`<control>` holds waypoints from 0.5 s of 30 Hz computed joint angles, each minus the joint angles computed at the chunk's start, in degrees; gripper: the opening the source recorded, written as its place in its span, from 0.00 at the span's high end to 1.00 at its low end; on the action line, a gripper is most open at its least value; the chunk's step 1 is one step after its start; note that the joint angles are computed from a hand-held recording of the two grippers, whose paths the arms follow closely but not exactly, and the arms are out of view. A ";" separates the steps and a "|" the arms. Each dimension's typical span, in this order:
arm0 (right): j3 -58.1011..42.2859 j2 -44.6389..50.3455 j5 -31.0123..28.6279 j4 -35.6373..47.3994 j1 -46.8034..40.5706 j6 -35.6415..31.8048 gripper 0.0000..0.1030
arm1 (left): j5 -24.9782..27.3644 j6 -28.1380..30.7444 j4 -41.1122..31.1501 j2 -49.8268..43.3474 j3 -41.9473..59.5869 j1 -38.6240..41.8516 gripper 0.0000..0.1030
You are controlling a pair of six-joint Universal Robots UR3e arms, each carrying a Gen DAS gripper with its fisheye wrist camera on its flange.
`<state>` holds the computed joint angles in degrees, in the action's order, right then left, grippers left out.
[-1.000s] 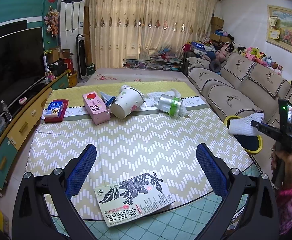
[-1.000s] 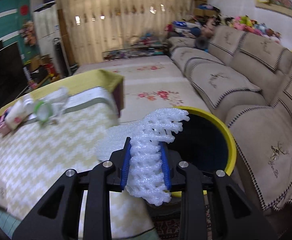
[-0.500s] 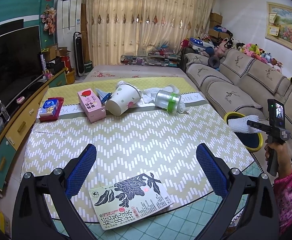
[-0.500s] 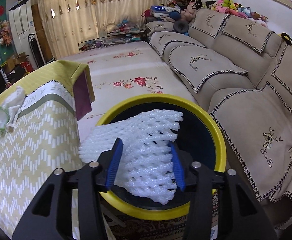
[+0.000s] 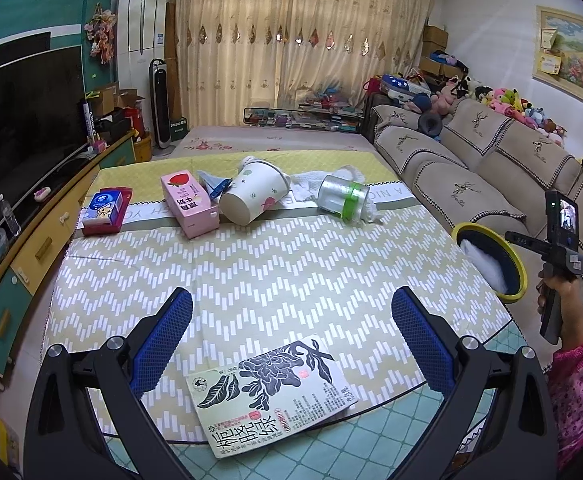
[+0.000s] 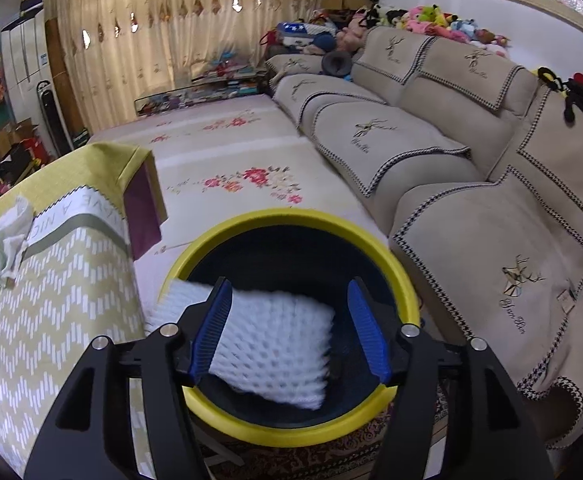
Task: Collect trash
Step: 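Carry the foam net over the bin and open the right gripper, then grasp the black-flower-print book with the left gripper and lift it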
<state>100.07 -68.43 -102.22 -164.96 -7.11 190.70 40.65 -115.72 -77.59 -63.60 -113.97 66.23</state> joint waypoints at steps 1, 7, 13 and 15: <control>0.03 -0.22 0.13 0.02 -0.12 0.04 0.43 | 0.09 -0.05 0.06 -0.08 0.06 -0.04 0.05; 1.22 -1.87 1.03 -0.17 0.35 -0.17 0.43 | 0.65 1.78 -0.22 -0.23 -0.11 -0.51 0.05; 3.70 -4.21 2.20 -1.29 1.89 -0.85 0.39 | 0.24 21.31 -15.64 -3.50 5.39 0.81 0.05; 3.66 -4.58 2.53 -1.00 2.56 -1.11 0.38 | 1.79 27.73 -19.15 -6.00 7.58 0.35 0.05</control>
<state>103.74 -73.01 -99.69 -165.96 -4.55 189.59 42.44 -87.99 -96.74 -69.60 -106.39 66.58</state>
